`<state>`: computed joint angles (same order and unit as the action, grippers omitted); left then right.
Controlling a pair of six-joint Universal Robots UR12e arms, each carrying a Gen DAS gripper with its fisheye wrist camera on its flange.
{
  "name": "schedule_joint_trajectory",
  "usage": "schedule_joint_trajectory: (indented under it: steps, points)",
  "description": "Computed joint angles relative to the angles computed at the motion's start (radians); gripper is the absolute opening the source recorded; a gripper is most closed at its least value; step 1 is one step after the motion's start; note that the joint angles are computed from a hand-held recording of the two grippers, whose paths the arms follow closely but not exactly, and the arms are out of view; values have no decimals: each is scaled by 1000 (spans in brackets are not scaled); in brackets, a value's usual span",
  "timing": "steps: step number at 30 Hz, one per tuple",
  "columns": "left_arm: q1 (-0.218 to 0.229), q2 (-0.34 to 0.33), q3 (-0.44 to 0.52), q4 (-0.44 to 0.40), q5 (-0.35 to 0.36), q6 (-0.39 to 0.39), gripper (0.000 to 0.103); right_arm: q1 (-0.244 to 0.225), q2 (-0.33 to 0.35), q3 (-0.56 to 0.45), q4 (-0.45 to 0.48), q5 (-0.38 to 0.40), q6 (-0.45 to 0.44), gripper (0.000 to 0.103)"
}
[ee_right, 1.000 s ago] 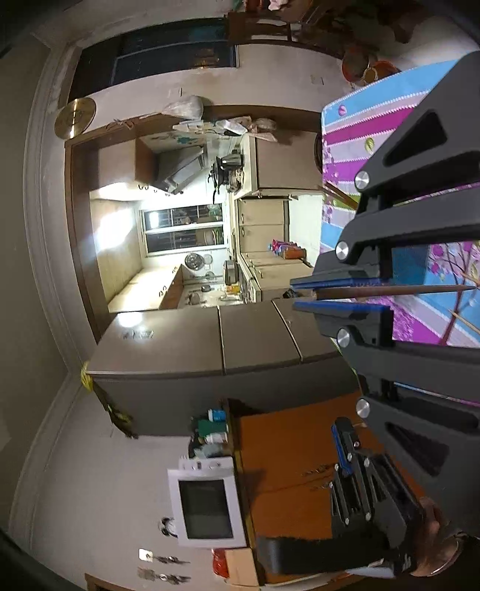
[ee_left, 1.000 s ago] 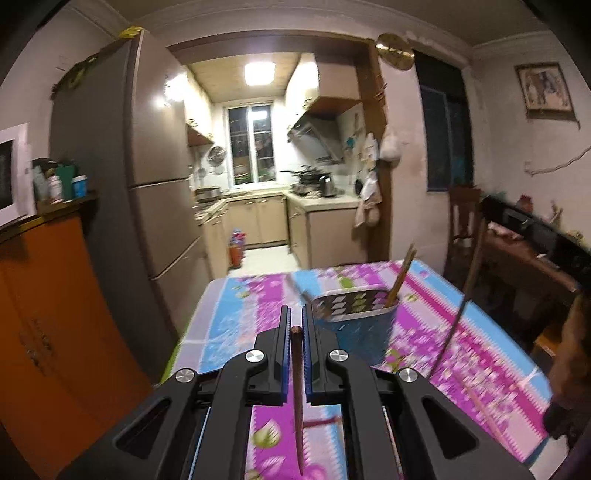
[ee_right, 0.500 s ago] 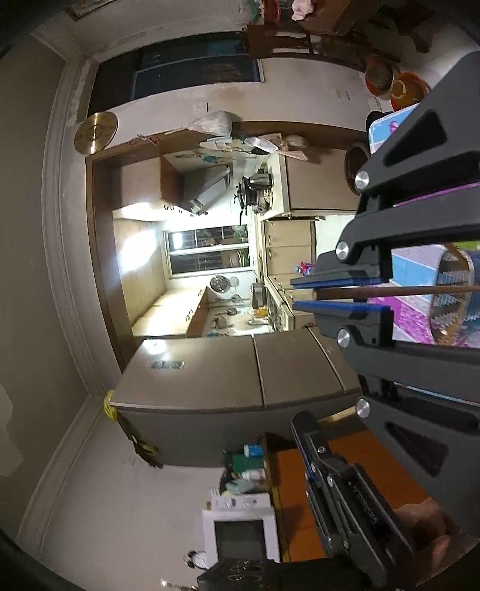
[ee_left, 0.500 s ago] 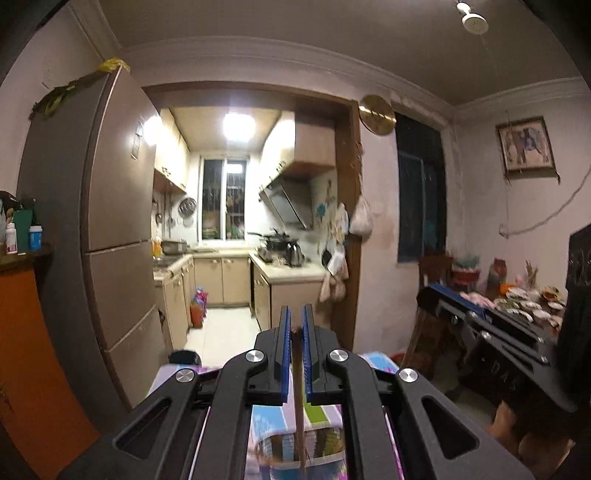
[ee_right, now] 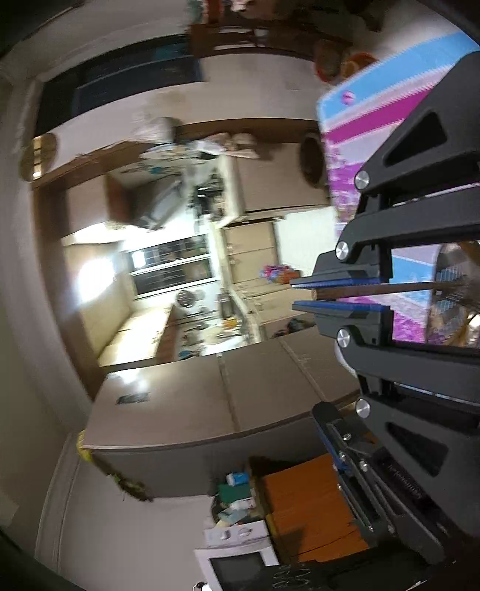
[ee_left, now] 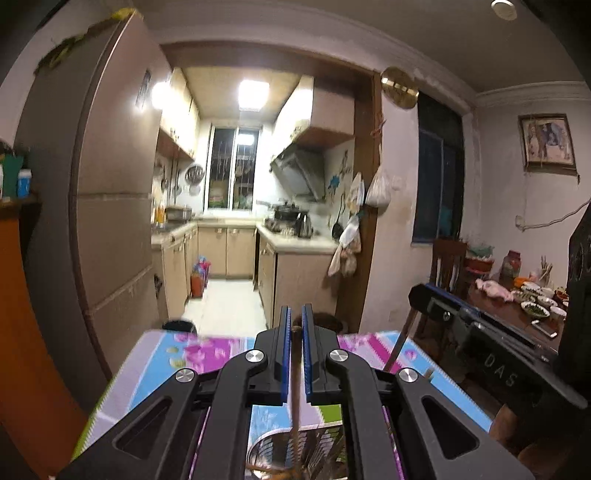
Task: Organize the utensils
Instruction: 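Lower the chopsticks into the blue holder and open both grippers, then move both open grippers back over the remaining chopsticks on the table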
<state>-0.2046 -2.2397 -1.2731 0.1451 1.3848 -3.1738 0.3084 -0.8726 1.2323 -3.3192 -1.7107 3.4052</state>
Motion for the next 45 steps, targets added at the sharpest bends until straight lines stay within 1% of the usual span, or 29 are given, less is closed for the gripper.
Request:
schedule_joint_trajectory:
  steps: [3, 6, 8, 9, 10, 11, 14, 16, 18, 19, 20, 21, 22, 23, 24, 25, 27, 29, 31, 33, 34, 36, 38, 41, 43, 45]
  points:
    - [2, -13, -2, -22, 14, 5, 7, -5, 6, 11, 49, 31, 29, 5]
    - [3, -14, -11, -40, 21, 19, 7, 0, 5, 17, 92, 16, 11, 6]
    - [1, -11, -20, -37, 44, 33, 7, 1, -2, 25, 98, 2, 8, 12]
    - [1, -8, -23, -33, 49, 36, 7, 2, -7, 31, 92, -10, 8, 22]
    - [1, -4, -28, -29, 55, 38, 7, 2, -18, 47, 75, -24, 10, 27]
    - [1, 2, -32, -25, 60, 39, 7, 1, -26, 53, 66, -33, 8, 28]
    - [8, 28, -57, 27, 60, 28, 8, -4, -66, 104, 10, -75, -7, 28]
    - [17, 56, -85, 70, 67, 21, 8, -12, -98, 148, -29, -95, -16, 28]
    - [33, 91, -126, 126, 65, 5, 9, -17, -138, 204, -75, -138, -40, 28]
    - [39, 108, -146, 148, 67, 1, 13, -21, -157, 232, -95, -153, -52, 28]
    - [51, 133, -182, 190, 59, -5, 16, -23, -182, 271, -119, -179, -71, 28]
    - [58, 151, -209, 222, 60, -5, 24, -25, -202, 301, -137, -198, -84, 28]
    - [64, 167, -236, 253, 69, -3, 37, -29, -223, 334, -152, -212, -95, 28]
    - [74, 191, -280, 301, 78, 8, 41, -34, -256, 386, -173, -231, -106, 30]
    - [80, 206, -308, 326, 84, 24, 46, -36, -273, 415, -185, -245, -112, 36]
    - [88, 227, -348, 354, 92, 53, 48, -37, -294, 452, -202, -264, -117, 41]
    - [98, 258, -410, 383, 111, 102, 48, -42, -340, 539, -234, -297, -130, 41]
    - [109, 292, -480, 394, 137, 152, 48, -40, -381, 623, -244, -342, -137, 41]
    - [118, 314, -534, 395, 162, 179, 48, -38, -408, 682, -244, -363, -120, 41]
    - [122, 331, -586, 390, 206, 211, 48, -36, -439, 751, -216, -373, -61, 42]
    - [121, 334, -603, 389, 234, 223, 48, -33, -446, 768, -207, -379, -43, 43]
    - [126, 345, -651, 379, 268, 228, 48, -18, -460, 812, -176, -408, 1, 45]
    - [130, 356, -699, 353, 285, 220, 49, 1, -463, 843, -152, -424, 39, 45]
    - [127, 358, -751, 326, 324, 223, 51, 25, -459, 871, -113, -402, 106, 48]
    - [129, 363, -781, 300, 317, 215, 51, 37, -454, 884, -96, -378, 139, 49]
    - [129, 370, -810, 259, 295, 200, 51, 49, -444, 894, -80, -334, 181, 49]
